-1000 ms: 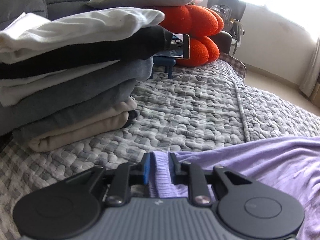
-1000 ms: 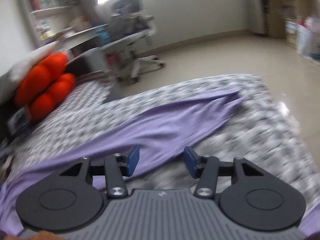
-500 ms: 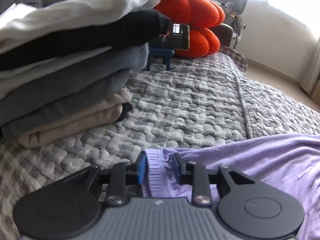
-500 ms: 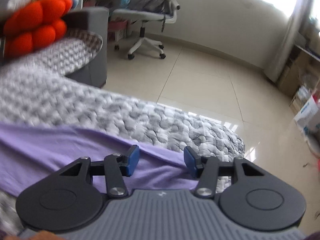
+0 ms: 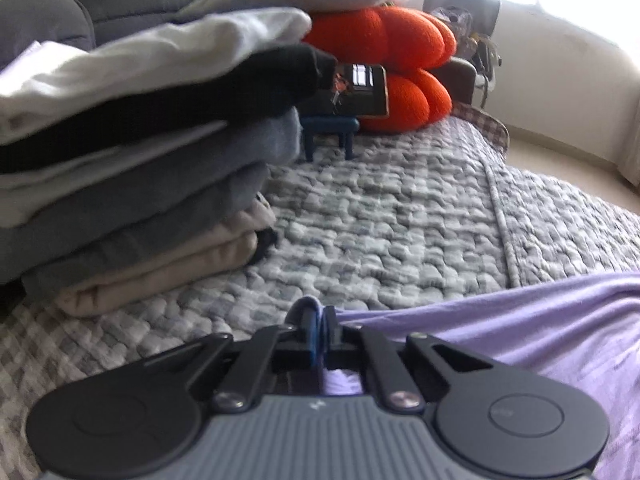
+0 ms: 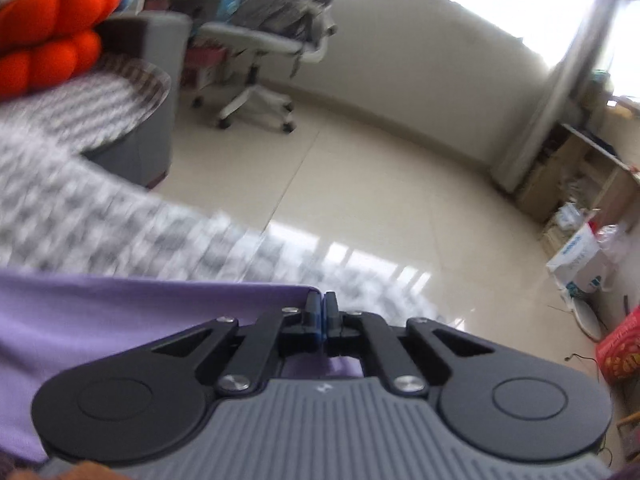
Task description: Fold clothes
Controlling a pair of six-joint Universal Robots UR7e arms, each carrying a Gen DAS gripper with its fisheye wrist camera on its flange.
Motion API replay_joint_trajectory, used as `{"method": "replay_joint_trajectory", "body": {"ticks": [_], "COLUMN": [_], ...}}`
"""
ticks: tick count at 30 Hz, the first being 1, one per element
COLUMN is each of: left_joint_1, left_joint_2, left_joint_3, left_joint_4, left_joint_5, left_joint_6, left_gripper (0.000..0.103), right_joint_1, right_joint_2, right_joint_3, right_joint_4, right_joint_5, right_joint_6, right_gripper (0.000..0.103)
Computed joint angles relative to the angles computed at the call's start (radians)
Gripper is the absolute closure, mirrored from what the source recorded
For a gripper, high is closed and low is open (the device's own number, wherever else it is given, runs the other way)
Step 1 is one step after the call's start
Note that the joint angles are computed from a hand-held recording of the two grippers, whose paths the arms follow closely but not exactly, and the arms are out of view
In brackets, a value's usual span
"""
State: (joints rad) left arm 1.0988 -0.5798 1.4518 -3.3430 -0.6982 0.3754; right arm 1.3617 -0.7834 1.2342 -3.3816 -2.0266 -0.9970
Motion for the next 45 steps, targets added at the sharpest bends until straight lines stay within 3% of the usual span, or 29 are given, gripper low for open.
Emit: {"method": "replay_joint_trajectory", "body": {"ticks": [8,12,13,16,18,20,24,27,29,32,38,45], "left_joint_1": [-0.002,-0.004,-0.003,-0.001,0.002,0.004,0.003,0.000,0.000,0.000,-0.003,0.009], "left_joint_2": [0.033,0.025,0.023,0.019,0.018,0.019,0.023,0.025,0.026,0.024,0.012,0.007], "left_joint_3": [-0.031,-0.020,-0.018,-0.014,-0.014,-0.015,-0.018,-0.020,-0.022,-0.020,-0.007,-0.012], "left_joint_4": [-0.026,-0.032,-0.030,-0.020,-0.012,-0.004,-0.003,-0.008,-0.005,-0.004,-0.009,0.039], "left_joint_5": [0.032,0.026,0.023,0.014,0.009,0.006,0.012,0.017,0.020,0.019,0.005,-0.007], "left_joint_6": [0.034,0.041,0.040,0.032,0.019,0.003,-0.006,-0.001,-0.001,-0.004,-0.012,-0.073], "left_gripper": [0.100,0.100,0.100,0.100,0.100,0.100,0.100,0.100,0.100,0.100,0.100,0.100], "right_joint_1": [0.004,0.001,-0.005,-0.019,-0.040,-0.063,-0.100,-0.089,-0.074,-0.067,-0.074,-0.087], "right_joint_2": [0.083,0.111,0.087,-0.040,-0.144,-0.209,-0.243,-0.211,-0.210,-0.199,-0.215,-0.165], "right_joint_3": [-0.120,-0.158,-0.131,0.007,0.117,0.184,0.205,0.194,0.204,0.195,0.220,0.181], "right_joint_4": [0.035,-0.063,-0.067,0.029,0.141,0.205,0.290,0.232,0.211,0.173,0.029,0.017], "right_joint_5": [-0.071,-0.111,-0.108,-0.071,0.010,0.076,0.192,0.186,0.172,0.156,0.194,0.096], "right_joint_6": [-0.050,-0.051,-0.001,0.260,0.433,0.553,0.702,0.664,0.630,0.590,0.543,0.503], "right_gripper": [0.102,0.097,0.092,0.091,0.091,0.091,0.089,0.088,0.100,0.101,0.102,0.103]}}
